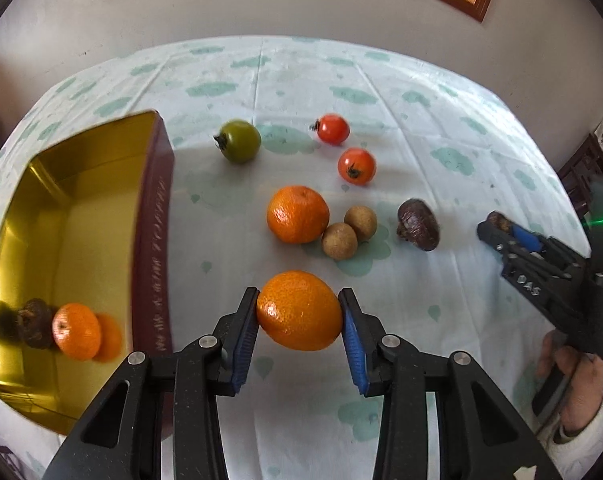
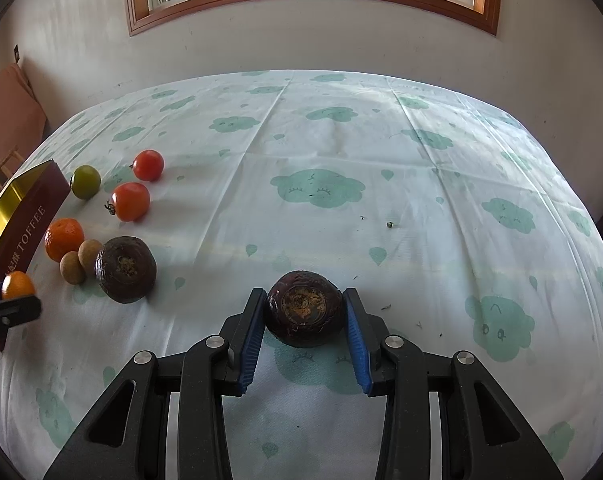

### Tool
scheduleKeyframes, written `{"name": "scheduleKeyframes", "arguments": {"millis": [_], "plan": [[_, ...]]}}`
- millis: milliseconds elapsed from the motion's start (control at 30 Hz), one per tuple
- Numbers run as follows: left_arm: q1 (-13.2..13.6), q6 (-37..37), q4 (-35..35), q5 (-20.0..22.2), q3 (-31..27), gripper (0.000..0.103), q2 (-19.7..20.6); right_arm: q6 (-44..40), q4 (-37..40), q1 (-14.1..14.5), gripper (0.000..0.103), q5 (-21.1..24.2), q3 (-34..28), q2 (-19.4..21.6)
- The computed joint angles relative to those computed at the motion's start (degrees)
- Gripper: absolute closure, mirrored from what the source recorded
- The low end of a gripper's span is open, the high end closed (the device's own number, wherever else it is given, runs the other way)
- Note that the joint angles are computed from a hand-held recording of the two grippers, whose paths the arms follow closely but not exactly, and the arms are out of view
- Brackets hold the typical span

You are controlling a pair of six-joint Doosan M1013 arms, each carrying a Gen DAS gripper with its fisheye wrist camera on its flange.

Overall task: Organize fruits
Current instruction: 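Carry the orange into the gold tray and open the left gripper while the right holds the dark fruit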

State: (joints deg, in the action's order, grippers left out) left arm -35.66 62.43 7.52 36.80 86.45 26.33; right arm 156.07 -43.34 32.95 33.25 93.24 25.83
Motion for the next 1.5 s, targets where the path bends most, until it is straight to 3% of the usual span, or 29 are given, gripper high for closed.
{"name": "scheduleKeyframes", "arguments": {"millis": [267,433,833,1100,1500], "plan": [[1.45,-6.71,6.71,-2.59,3.33,0.067,-4.26,-0.09,-0.04,0.0,0.063,0.14,-0.05,0.02],[3.23,-11.93,11.31,-0.93,5.16,0.067,-6.06,-0.12,-0.04,-0.01,0.063,0.14,-0.03,0.0],[6.78,-12.83,8.57,3.38,7.67,0.067,-6.75,-0.14,-0.08,0.0,0.063,0.15,-0.04,0.03],[7.41,-11.71,7.12,5.48,7.84,0.067,-5.72,-0.12,-0.12,0.02,0.063,0.19,-0.05,0.04],[7.72,-11.36,7.22,5.21,8.28,0.072,-5.76,-0.18,-0.1,0.04,0.063,0.26,-0.11,0.06]]}}
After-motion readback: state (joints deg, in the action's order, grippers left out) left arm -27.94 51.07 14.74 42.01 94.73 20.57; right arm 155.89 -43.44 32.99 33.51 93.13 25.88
